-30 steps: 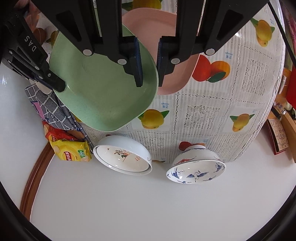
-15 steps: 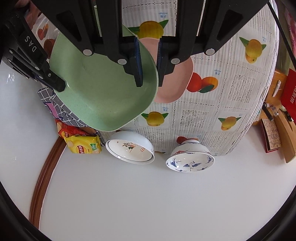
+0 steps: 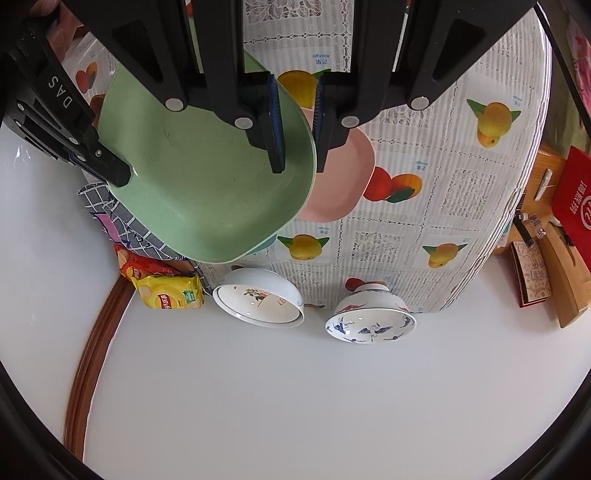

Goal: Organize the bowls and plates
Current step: 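Lift the green plate with both grippers and carry it over the pink plate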

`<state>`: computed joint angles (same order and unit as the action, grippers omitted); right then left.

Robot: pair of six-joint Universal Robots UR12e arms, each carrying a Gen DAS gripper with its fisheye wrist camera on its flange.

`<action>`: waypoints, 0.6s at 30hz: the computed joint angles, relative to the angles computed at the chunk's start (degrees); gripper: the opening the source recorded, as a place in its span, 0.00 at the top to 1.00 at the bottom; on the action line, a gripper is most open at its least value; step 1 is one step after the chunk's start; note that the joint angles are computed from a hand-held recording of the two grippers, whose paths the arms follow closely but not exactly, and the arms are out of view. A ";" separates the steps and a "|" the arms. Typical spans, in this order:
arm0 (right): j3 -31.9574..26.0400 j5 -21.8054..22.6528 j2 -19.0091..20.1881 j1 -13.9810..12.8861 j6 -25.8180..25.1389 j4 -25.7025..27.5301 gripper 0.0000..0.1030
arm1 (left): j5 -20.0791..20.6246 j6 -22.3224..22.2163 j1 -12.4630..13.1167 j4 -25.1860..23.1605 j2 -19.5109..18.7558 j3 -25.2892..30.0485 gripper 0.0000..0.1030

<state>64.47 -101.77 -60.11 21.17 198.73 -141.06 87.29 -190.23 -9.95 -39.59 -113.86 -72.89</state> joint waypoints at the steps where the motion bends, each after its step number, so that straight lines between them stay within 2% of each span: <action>1: -0.09 0.05 0.10 0.06 -0.14 0.15 0.94 | 0.03 -0.14 0.06 -0.02 0.09 -0.20 0.86; 11: -1.88 0.92 1.79 0.52 -0.72 2.01 0.94 | -0.10 -1.58 0.94 -1.13 -0.07 -1.19 0.86; 18: -3.87 1.46 3.72 0.83 -1.07 5.26 0.94 | -0.02 -2.11 1.54 -3.05 -0.72 -1.56 0.86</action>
